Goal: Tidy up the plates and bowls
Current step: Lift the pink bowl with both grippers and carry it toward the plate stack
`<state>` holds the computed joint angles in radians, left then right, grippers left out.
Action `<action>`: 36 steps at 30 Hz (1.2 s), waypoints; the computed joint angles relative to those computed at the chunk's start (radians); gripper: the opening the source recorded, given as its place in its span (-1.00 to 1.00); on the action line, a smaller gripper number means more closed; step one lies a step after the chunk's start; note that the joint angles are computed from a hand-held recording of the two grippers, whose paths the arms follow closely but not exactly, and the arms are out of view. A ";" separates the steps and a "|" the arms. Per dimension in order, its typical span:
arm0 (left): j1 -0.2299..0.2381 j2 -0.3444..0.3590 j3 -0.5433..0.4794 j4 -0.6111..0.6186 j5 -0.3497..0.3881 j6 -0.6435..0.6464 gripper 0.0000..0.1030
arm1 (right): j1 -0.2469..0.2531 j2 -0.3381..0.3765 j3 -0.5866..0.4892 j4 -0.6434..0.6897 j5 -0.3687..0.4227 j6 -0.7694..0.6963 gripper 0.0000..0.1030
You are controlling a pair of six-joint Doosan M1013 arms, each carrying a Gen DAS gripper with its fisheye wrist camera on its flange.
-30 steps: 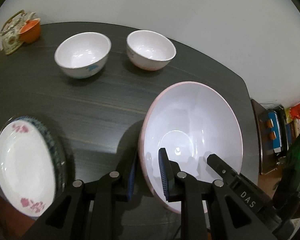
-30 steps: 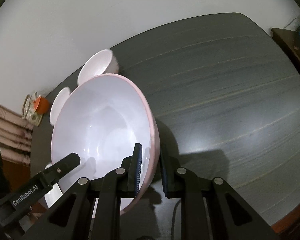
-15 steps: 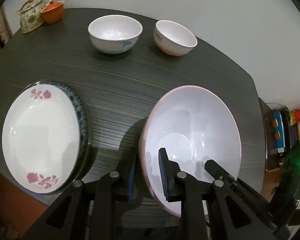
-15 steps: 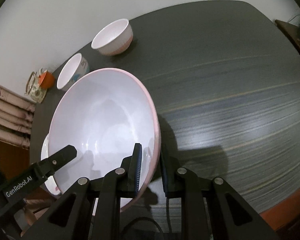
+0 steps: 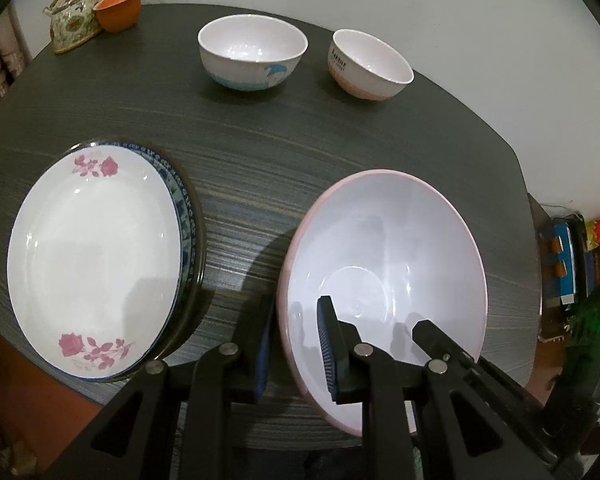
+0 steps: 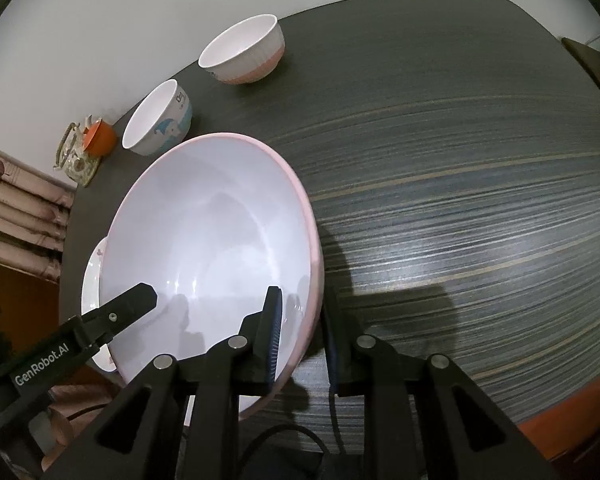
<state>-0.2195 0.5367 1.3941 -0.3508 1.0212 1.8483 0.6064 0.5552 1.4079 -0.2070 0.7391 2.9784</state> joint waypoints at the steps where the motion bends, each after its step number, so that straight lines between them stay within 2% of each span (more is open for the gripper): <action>1: -0.001 0.001 0.000 0.004 0.000 -0.002 -0.59 | 0.000 0.000 0.002 0.004 -0.001 -0.002 -0.63; 26: -0.012 0.014 0.001 0.031 -0.013 -0.018 -0.59 | 0.000 -0.002 0.019 0.035 -0.020 -0.015 -0.56; 31: -0.013 0.014 0.001 0.036 -0.012 -0.018 -0.59 | 0.002 -0.005 0.020 0.037 -0.025 -0.013 -0.45; 33: -0.013 0.014 -0.001 0.036 -0.011 -0.019 -0.57 | 0.005 -0.007 0.021 0.028 -0.032 -0.007 -0.29; 36: -0.011 0.015 -0.004 0.033 -0.011 -0.020 -0.57 | 0.009 -0.007 0.014 0.006 -0.018 0.002 -0.27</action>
<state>-0.2306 0.5516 1.3905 -0.3176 1.0107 1.8285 0.6155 0.5484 1.4215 -0.2012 0.7210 2.9801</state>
